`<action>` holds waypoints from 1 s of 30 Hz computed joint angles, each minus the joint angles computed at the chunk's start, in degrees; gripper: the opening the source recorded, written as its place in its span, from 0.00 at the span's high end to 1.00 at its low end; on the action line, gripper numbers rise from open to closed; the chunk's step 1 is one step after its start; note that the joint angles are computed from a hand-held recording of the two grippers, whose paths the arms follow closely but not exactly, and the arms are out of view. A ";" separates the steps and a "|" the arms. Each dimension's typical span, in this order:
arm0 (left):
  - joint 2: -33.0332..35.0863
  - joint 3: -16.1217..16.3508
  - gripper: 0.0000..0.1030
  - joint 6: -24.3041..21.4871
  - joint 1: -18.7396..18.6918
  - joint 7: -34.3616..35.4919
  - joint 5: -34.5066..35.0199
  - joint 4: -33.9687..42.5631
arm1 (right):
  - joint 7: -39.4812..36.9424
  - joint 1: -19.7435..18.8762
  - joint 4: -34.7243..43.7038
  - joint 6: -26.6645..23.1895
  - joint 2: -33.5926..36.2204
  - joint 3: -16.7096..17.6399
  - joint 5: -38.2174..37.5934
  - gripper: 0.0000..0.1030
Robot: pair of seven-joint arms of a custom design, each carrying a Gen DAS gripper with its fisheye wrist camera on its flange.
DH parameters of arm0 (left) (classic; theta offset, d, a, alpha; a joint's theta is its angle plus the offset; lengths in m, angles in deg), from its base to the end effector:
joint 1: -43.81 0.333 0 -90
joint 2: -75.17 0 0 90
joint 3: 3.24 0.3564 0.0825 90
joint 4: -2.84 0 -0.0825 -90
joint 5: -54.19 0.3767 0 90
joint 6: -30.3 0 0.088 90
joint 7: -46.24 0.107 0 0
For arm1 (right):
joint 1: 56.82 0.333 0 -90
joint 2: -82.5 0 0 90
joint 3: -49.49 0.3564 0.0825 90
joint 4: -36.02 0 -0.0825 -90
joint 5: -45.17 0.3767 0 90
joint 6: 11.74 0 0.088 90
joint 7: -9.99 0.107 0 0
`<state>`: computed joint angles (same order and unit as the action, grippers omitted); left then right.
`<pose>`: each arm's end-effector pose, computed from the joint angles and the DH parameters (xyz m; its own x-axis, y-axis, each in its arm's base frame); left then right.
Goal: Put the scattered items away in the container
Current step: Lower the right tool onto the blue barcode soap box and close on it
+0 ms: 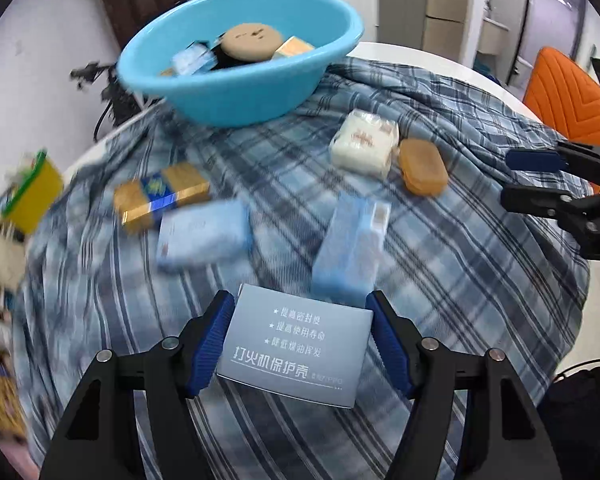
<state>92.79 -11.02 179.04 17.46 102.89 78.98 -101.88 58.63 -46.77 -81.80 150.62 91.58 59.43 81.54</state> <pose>0.5586 -0.3772 0.4597 -0.2981 -0.9533 -0.0481 -0.8167 0.2808 -0.5042 0.5909 0.1772 0.4682 0.5173 -0.8503 -0.0968 -0.6854 -0.3439 -0.6418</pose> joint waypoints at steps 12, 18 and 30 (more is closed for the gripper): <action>-2.58 -2.13 0.32 3.76 1.28 1.03 -3.53 -8.39 | 0.14 1.74 -0.56 -0.99 -0.22 0.28 -3.81 0.46; -3.69 -3.42 0.18 9.07 2.01 10.32 -7.37 -12.09 | 2.23 2.10 -0.77 -1.04 -0.27 -0.15 -5.99 0.46; -5.51 -4.43 0.35 15.90 4.39 22.65 -23.08 -16.43 | 5.92 2.76 -0.17 -1.14 0.51 0.03 -9.23 0.46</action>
<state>87.27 -15.45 194.94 21.85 125.54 55.90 -118.31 64.54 -44.01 -81.97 149.48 92.09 59.46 72.31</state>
